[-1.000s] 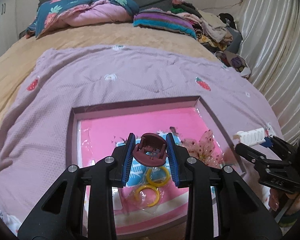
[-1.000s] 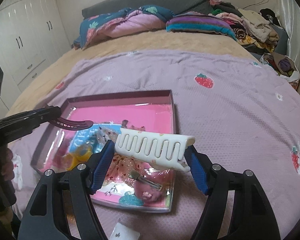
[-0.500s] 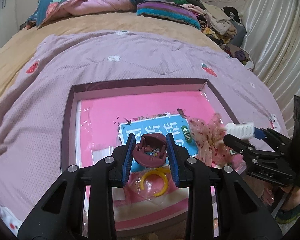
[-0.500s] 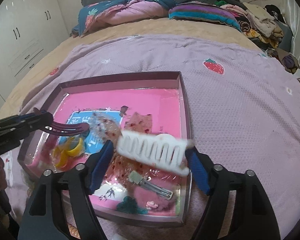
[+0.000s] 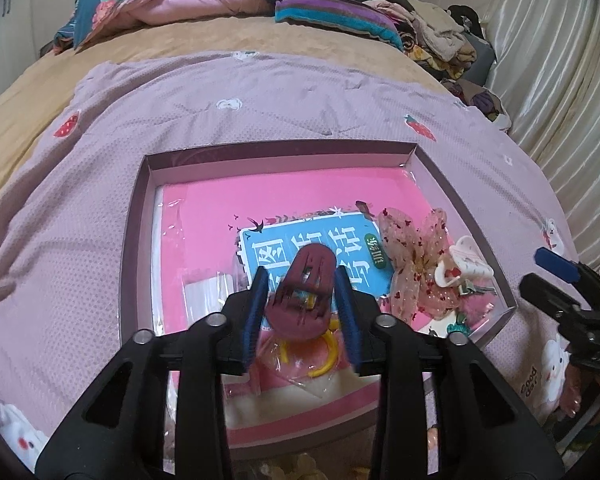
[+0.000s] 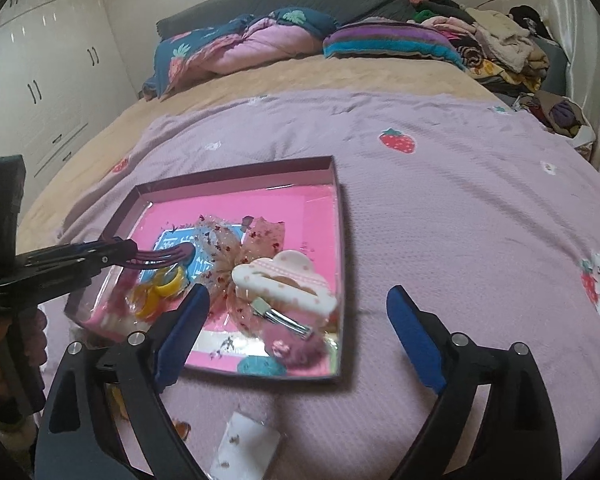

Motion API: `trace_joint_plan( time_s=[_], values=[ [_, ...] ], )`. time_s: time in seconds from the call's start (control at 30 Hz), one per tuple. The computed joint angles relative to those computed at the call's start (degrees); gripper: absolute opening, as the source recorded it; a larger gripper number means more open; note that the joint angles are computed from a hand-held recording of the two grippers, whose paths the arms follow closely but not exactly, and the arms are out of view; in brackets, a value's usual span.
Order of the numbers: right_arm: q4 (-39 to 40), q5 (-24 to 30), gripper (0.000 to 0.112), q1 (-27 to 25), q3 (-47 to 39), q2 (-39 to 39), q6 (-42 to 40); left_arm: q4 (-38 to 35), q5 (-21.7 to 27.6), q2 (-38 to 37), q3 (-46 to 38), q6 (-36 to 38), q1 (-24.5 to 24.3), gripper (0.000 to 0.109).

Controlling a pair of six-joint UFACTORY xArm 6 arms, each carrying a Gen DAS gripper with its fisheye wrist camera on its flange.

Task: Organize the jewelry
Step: 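Open both grippers over the tray and lift them back toward the remaining items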

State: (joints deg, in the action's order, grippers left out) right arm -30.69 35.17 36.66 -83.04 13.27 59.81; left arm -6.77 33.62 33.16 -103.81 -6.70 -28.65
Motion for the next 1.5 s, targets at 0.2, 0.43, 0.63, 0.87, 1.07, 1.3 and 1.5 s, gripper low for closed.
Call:
trace_joint_plan(
  time_s=[0.2, 0.43, 0.63, 0.87, 1.07, 1.3, 1.5],
  values=[
    [-3.85, 0.85, 0.091, 0.45, 2.81, -3.92, 3.77, 1.52, -0.42, -2.01, 2.07, -1.95, -0.17, 0.043],
    [-7.79, 1.11, 0.092, 1.26, 5.98, -8.61, 8.22, 2.51, -2.17, -6.28, 6.14, -3.38, -0.42, 0.061],
    [-10.22, 2.1, 0.093, 2.39, 7.59, -11.74, 10.31, 4.89, -4.85, -11.19, 11.12, -6.76, -0.54, 0.088],
    [-14.66, 4.34, 0.095, 4.57, 8.55, -14.85, 13.86, 6.43, -7.74, -16.9, 16.89, -8.48, -0.74, 0.093],
    [-16.71, 5.27, 0.096, 6.1, 8.98, -16.49, 15.35, 8.13, -9.63, -21.14, 21.51, -10.1, -0.83, 0.093],
    [-18.15, 6.52, 0.096, 8.01, 8.82, -17.34, 15.96, 9.62, -11.27, -24.66, 25.86, -11.47, -0.91, 0.093],
    [-18.25, 7.2, 0.097, 9.77, 8.32, -17.15, 15.1, 10.16, -12.25, -27.31, 29.44, -11.96, -0.92, 0.093]
  ],
)
